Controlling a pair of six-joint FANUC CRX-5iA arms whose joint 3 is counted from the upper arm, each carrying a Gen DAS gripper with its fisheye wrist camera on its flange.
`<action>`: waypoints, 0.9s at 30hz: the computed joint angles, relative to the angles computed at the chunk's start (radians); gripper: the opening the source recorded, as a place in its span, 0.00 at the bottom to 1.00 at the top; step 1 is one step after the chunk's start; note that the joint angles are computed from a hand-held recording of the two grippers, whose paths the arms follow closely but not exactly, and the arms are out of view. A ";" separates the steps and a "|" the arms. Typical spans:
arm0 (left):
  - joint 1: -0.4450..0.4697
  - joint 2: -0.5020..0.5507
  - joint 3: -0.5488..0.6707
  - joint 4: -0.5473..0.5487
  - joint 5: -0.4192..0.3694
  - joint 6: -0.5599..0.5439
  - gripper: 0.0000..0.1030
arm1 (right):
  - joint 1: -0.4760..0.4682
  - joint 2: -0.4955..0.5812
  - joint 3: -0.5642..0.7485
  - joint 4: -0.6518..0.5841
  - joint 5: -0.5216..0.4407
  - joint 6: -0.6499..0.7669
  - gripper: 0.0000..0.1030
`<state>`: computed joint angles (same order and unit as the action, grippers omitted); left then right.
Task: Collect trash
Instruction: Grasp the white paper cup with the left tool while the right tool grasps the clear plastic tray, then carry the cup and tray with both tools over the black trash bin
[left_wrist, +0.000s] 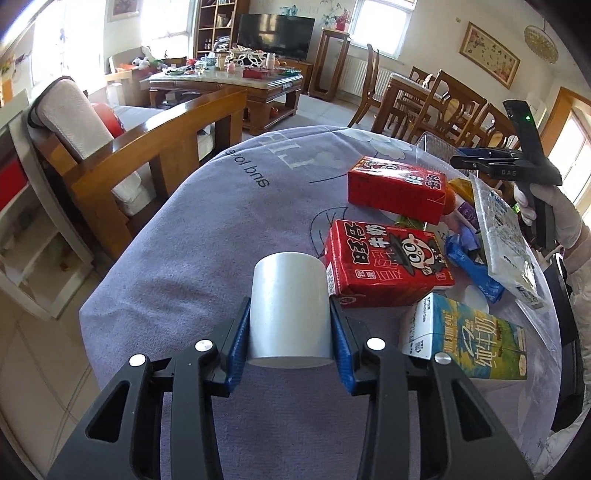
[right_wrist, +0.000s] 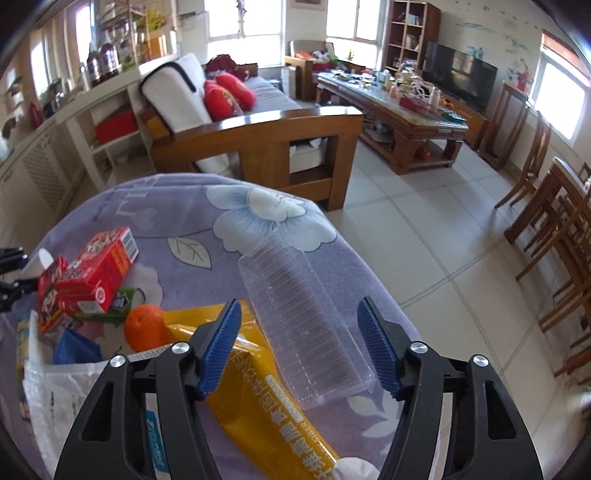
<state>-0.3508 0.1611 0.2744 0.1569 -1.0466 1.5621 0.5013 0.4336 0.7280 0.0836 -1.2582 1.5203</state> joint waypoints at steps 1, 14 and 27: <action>-0.001 0.002 0.003 -0.003 -0.003 0.002 0.39 | 0.005 0.008 0.010 -0.001 -0.016 0.018 0.47; 0.004 -0.022 -0.015 -0.026 0.031 0.033 0.39 | 0.053 -0.113 -0.195 0.015 0.141 -0.001 0.03; -0.001 -0.127 -0.139 -0.044 0.203 0.035 0.39 | 0.158 -0.540 -0.619 0.117 0.436 -0.350 0.03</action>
